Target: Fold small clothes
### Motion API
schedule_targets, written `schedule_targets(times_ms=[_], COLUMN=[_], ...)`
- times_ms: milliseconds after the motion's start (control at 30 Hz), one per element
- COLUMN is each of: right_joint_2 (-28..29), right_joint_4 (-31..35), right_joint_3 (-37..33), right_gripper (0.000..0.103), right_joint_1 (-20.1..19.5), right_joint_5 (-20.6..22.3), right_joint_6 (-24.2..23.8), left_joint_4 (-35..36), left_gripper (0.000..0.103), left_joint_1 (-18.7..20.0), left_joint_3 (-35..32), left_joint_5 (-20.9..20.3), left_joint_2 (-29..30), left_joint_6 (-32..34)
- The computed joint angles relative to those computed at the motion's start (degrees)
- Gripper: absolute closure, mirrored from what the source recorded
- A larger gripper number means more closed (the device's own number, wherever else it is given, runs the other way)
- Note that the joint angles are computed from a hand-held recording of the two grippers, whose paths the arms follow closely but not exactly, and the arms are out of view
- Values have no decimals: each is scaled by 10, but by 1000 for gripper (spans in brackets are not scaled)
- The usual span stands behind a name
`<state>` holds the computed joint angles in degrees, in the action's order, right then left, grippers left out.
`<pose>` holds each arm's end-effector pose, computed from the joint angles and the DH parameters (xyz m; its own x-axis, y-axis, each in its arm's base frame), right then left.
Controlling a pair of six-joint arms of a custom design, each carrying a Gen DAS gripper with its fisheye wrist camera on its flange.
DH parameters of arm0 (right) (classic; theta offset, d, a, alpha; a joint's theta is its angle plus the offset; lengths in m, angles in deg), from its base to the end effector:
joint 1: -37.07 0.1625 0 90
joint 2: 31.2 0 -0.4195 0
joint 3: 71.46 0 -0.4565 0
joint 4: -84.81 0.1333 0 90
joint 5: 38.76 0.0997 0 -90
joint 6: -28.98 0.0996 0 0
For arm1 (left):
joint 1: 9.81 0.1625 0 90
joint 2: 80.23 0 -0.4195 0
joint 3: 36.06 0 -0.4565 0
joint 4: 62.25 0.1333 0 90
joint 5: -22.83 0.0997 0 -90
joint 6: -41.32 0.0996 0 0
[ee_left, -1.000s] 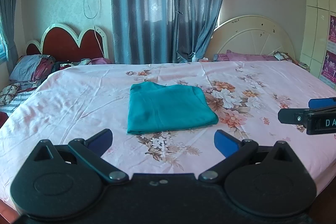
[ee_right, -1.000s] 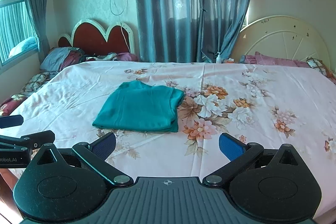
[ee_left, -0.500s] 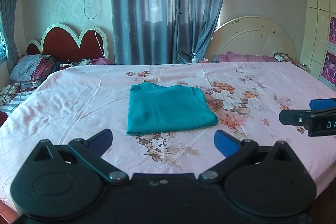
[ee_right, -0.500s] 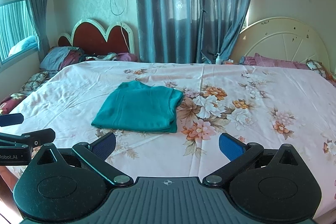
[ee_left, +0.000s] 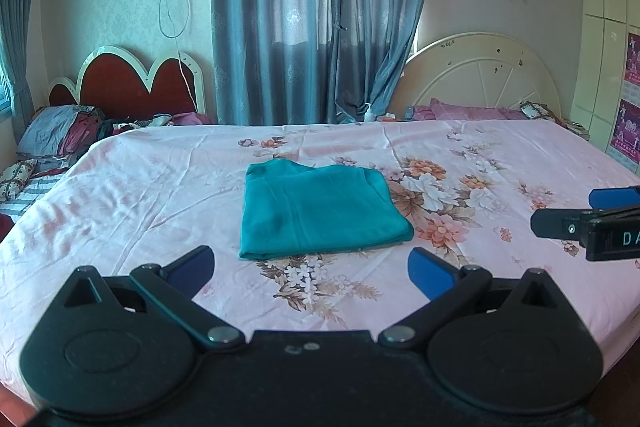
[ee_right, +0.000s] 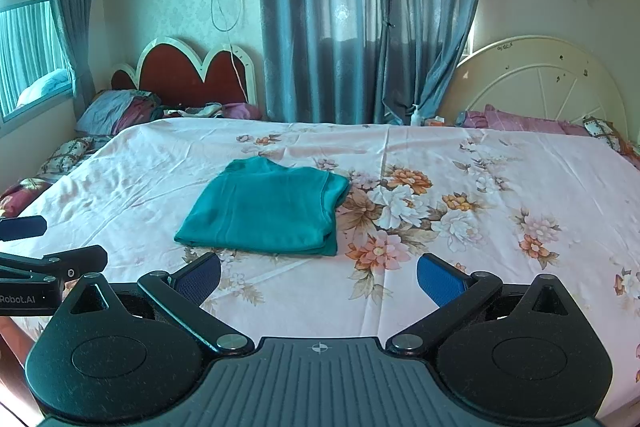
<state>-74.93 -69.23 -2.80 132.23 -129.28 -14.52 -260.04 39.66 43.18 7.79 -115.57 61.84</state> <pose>0.2090 -0.8419 0.2457 -0.6747 -0.5931 0.4393 -0.7365 0.5026 -0.4527 -0.3053 -0.7102 0.1668 -0.6123 -0.3421 -0.7128 0.5345 0.4852 -0.6920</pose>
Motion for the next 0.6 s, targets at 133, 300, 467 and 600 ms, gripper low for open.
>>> schedule_targets(times_ms=[133,300,467,600], right_joint_2=[1,2,1,-1], right_joint_4=[2,5,5,-5], right_joint_3=[-3,-7,-6,1], right_gripper=[0,0,0,0], right_joint_1=[0,0,0,-1], right_joint_5=[-1,-1,-2,6], right_joint_6=[1,0,0,-3], left_joint_4=[-2,-2,-7,-9], left_gripper=[0,0,0,0], left_joint_1=[0,0,0,-1], left_joint_3=[-6,-12,-14,-18], left_joint_5=[-1,-1,0,2], left_joint_2=[4,8,10,11], left_joint_6=[3,6,12,17])
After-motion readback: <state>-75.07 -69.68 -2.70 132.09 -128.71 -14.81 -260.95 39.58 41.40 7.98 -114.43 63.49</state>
